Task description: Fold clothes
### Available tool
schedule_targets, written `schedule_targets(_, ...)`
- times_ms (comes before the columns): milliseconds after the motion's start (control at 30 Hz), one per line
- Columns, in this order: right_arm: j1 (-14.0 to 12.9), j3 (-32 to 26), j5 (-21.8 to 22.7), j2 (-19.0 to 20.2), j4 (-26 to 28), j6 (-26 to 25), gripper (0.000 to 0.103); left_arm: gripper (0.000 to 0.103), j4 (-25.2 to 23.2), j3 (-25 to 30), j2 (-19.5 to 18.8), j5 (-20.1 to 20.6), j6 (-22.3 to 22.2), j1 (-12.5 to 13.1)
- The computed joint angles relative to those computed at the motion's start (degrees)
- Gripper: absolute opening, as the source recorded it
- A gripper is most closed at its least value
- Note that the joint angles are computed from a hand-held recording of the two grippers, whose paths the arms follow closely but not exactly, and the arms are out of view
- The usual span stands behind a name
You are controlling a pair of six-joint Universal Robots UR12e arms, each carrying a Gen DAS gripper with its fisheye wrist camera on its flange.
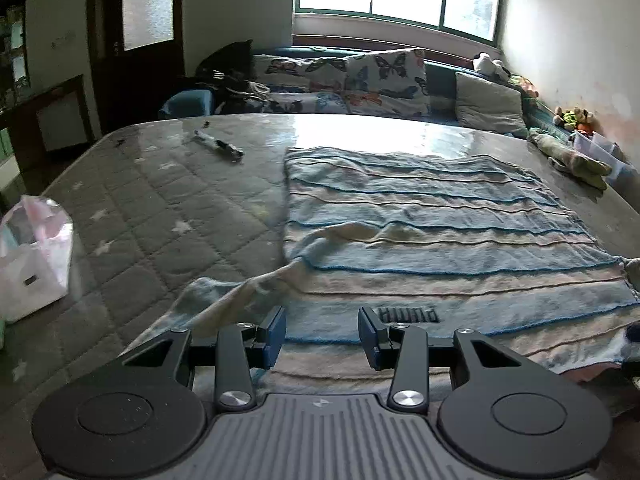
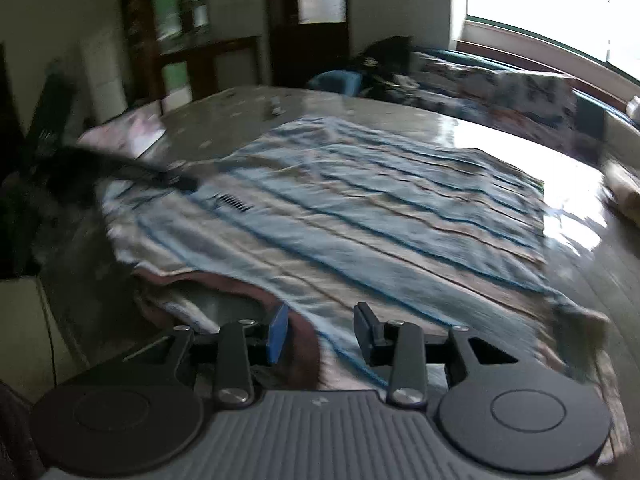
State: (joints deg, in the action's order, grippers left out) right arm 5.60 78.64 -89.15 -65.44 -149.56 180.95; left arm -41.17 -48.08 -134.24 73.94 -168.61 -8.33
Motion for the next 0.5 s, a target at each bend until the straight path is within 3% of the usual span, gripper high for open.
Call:
schedule_targets(67,0.4,-0.6,-0.1,0.7,0.3,-1.2,0.033,0.045,-0.4,0.7,-0.4,-0.2,0.4,-0.2)
schedule_targets(167,0.7,-1.2,-0.7,1.4,1.8,-1.9,0.013,0.045,-1.1,1.6,-1.1,0.0,1.0,-0.4)
schedule_targets(200,0.6,-1.2,-0.1,1.4,2.4,-1.4,0.011,0.045,-1.4,1.9,-1.3,0.2,1.2,-0.4)
schedule_targets(333,0.0,-0.6,2.8,0.7,3.8,-2.3,0.011,0.045,-3.4,3.7,-2.3,1.0,1.0,-0.3)
schedule_targets(500,-1.9,-0.9,5.7,0.1,4.0,1.1,0.017,0.045,-4.4,7.1,-3.9,0.4,1.2,-0.3)
